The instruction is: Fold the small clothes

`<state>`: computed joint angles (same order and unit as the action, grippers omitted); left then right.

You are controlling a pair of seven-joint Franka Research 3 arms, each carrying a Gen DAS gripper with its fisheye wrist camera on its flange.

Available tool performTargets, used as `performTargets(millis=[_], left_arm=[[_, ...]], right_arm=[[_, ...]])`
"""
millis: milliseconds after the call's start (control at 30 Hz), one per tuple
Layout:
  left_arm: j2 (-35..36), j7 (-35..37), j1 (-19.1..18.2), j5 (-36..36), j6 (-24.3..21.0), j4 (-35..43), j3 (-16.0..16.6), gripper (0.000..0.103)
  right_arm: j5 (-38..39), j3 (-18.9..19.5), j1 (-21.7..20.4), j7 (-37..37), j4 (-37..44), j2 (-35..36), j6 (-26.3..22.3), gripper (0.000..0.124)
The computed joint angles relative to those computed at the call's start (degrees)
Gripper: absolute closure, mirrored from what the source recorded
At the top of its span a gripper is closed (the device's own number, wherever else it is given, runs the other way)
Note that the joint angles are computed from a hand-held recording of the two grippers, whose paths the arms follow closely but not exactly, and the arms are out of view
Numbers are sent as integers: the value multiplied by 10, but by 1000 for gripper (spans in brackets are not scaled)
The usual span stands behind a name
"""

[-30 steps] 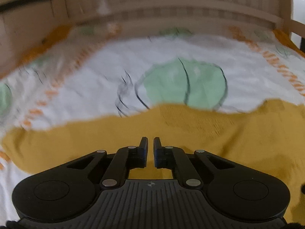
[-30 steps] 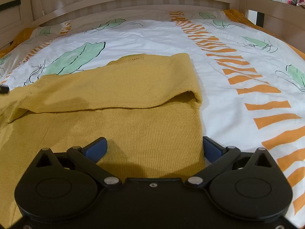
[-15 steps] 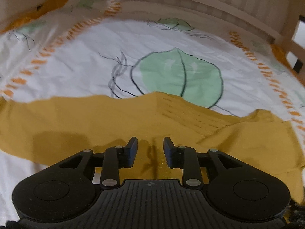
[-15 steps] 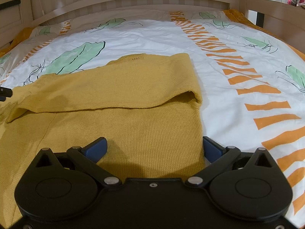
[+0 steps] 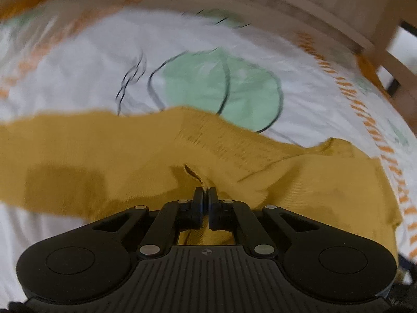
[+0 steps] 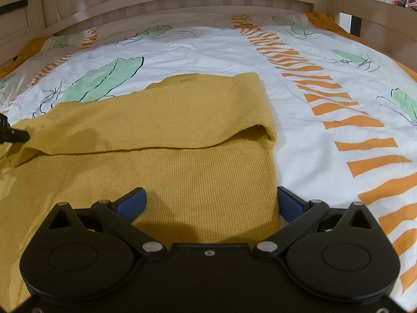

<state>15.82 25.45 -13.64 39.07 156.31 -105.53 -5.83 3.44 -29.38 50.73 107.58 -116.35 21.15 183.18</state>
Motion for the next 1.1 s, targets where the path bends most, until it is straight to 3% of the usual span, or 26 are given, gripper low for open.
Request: performTargets(millis=[133, 233, 333, 467, 633, 700, 767, 833, 967, 1100], left_arm=[[-12, -61, -37, 119, -61, 27, 22, 100], [-19, -88, -27, 156, -63, 31, 19, 100], [-15, -106, -24, 190, -96, 43, 18, 100], [-7, -111, -11, 183, -117, 45, 12, 100], [3, -79, 8, 127, -93, 35, 4, 95], [1, -75, 10, 110, -95, 27, 4, 78], [-8, -84, 16, 101, -74, 8, 7, 72], [-17, -90, 17, 97, -73, -5, 9, 59], [-47, -99, 32, 91, -42, -45, 8, 28], [-86, -136, 42, 122, -33, -85, 10, 13]], right_arm=[[8, 26, -25, -5, -1, -7, 3, 21], [16, 4, -3, 3, -6, -6, 14, 21], [35, -11, 13, -7, -10, -5, 30, 21], [61, 12, -4, -36, -11, -9, 39, 22], [91, 46, -33, -69, -4, -10, 28, 21], [97, 68, -54, -74, -1, -12, 21, 21], [98, 82, -68, -74, -1, -14, 22, 21], [98, 94, -78, -77, -3, -16, 28, 21], [108, 135, -113, -97, -10, -22, 46, 21], [129, 195, -165, -122, -16, -28, 78, 21]])
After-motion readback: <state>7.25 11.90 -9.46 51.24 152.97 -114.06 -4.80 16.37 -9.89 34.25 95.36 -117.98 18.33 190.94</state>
